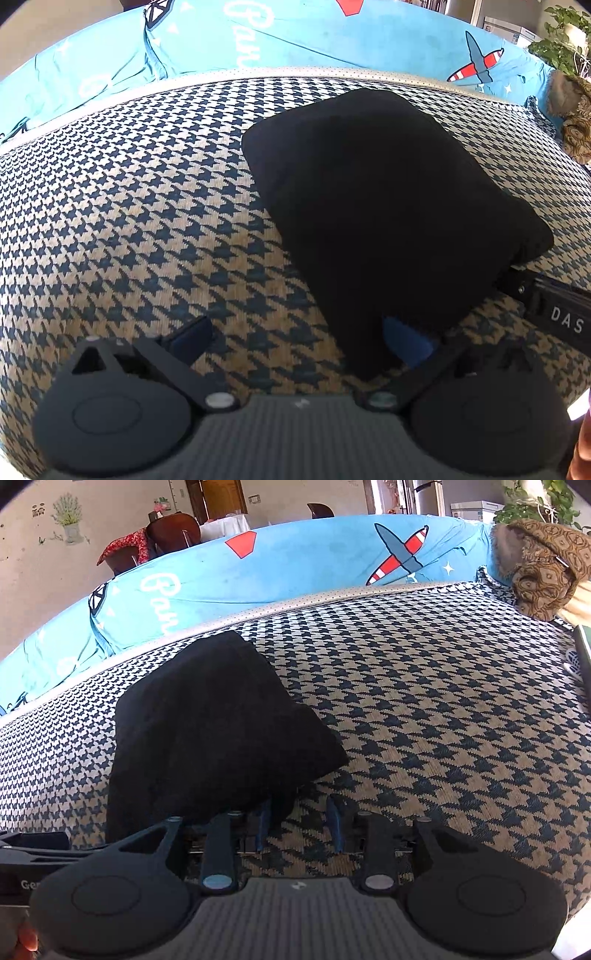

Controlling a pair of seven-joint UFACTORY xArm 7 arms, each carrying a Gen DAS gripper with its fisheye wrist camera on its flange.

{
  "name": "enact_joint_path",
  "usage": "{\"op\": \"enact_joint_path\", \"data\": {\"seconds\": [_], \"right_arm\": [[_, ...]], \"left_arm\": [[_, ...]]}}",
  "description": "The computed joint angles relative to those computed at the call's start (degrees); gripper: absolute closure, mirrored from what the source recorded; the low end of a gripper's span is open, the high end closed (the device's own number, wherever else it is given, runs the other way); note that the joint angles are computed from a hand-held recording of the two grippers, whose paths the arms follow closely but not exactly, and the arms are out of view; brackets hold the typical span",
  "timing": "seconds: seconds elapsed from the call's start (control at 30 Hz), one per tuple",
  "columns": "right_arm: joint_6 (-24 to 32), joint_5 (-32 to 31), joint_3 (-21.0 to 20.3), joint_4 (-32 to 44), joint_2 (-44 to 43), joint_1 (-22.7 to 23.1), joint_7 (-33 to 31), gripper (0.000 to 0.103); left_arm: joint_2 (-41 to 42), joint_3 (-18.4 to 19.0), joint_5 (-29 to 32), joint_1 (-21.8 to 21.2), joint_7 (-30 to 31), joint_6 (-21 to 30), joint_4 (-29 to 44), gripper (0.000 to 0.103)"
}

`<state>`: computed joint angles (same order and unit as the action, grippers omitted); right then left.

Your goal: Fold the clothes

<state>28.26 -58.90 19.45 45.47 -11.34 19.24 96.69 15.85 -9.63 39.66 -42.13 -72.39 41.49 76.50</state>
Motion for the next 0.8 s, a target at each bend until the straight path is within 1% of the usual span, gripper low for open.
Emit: {"op": "enact_joint_path", "data": {"seconds": [0.07, 0.17, 0.23, 0.3, 0.43, 0.5, 0.6, 0.7, 0.8], "right_arm": [[-0.75, 1.20, -0.42, -0.48, -0.69, 0.10, -0.68, 0.067], [-1.38, 5.37, -0.72, -1.53, -2.46, 0.26, -3.57, 0.064], [-0.73, 6.73, 0.11, -2.05, -3.70, -0.16, -4.61, 0.058], [-0.22, 6.70, 1.26, -2.51, -4.58, -0.94, -4.31, 0.053], [-0.35, 8.76, 2.01, -3.05, -5.15, -1.47, -5.62, 0.052], [-0.31, 10.43, 2.02, -2.95, -5.07, -1.39, -7.39, 0.052], [-0.28, 14.46, 1.15, -2.25, -4.64, -0.57, -12.89, 0.052], [-1.60, 18.56, -0.14, -1.72, -4.86, -0.04, -19.37, 0.052], [-1.14, 24.85, -1.91, -0.45, -4.58, 1.06, -28.97, 0.051]], "left_arm": [[0.05, 0.03, -0.09, 0.13, 0.31, -0.16, -0.06, 0.000], [0.09, 0.08, -0.24, 0.21, 0.51, -0.26, -0.07, 0.000], [0.07, 0.07, -0.29, 0.17, 0.52, -0.20, -0.06, 0.000], [0.05, 0.06, -0.30, 0.12, 0.50, -0.14, -0.04, 0.000], [-0.02, 0.05, -0.24, 0.07, 0.45, -0.14, -0.09, 0.000], [-0.27, 0.10, 0.06, 0.11, 0.27, -0.55, -0.51, 0.000], [-0.64, 0.09, 0.68, 0.16, 0.04, -0.95, -1.09, 0.000], [-0.97, -0.08, 0.96, 0.24, 0.00, -0.97, -1.43, 0.000], [-0.95, -0.21, 0.82, 0.40, 0.20, -0.81, -1.31, 0.000]]}}
